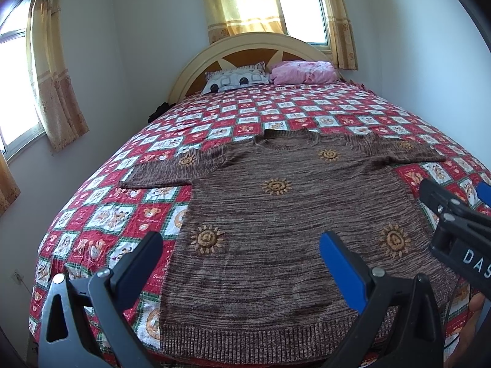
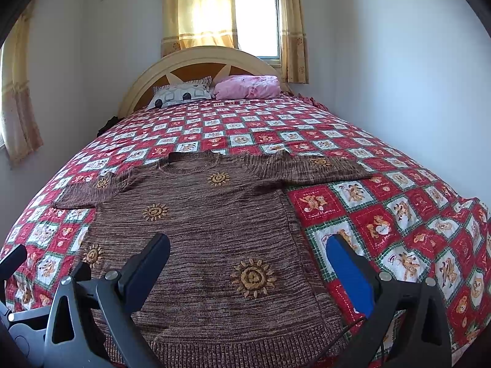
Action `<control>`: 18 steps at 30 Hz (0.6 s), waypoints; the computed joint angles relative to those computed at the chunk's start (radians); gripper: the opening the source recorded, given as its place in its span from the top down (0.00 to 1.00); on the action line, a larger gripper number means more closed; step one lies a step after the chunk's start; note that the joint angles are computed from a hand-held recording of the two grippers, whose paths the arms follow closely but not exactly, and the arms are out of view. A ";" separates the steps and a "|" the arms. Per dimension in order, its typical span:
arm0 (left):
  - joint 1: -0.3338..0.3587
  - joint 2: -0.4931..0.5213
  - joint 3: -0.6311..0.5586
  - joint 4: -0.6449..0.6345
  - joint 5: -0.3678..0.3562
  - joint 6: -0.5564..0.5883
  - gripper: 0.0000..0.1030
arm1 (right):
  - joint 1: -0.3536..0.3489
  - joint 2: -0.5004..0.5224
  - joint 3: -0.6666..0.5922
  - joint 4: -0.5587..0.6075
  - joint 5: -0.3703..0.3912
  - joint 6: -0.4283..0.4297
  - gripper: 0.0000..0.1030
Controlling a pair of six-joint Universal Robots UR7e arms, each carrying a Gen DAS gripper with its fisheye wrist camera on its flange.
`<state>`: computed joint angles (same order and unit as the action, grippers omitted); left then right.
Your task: Fold small clothes
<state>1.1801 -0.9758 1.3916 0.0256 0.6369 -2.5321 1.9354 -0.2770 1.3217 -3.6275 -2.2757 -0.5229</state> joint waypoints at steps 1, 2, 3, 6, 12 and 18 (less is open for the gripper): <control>0.002 0.002 -0.003 0.004 0.001 -0.004 0.00 | -0.002 0.001 -0.002 0.002 -0.001 0.001 0.01; 0.005 0.008 -0.011 0.014 0.001 -0.011 0.00 | -0.003 0.001 -0.003 0.004 -0.001 0.002 0.01; 0.006 0.011 -0.016 0.022 0.001 -0.016 0.00 | -0.004 0.003 -0.007 0.007 -0.003 0.003 0.01; 0.011 0.021 -0.030 0.041 -0.001 -0.027 0.00 | -0.010 0.005 -0.014 0.021 -0.007 0.008 0.01; 0.013 0.037 -0.052 0.075 -0.009 -0.051 0.00 | -0.017 0.009 -0.023 0.053 -0.016 0.027 0.01; 0.011 0.030 -0.041 0.056 -0.006 -0.032 0.00 | -0.012 0.012 -0.023 0.044 -0.016 0.016 0.01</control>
<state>1.1915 -0.9454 1.3504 0.0814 0.6306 -2.5646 1.9233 -0.2648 1.2983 -3.5840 -2.2920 -0.5071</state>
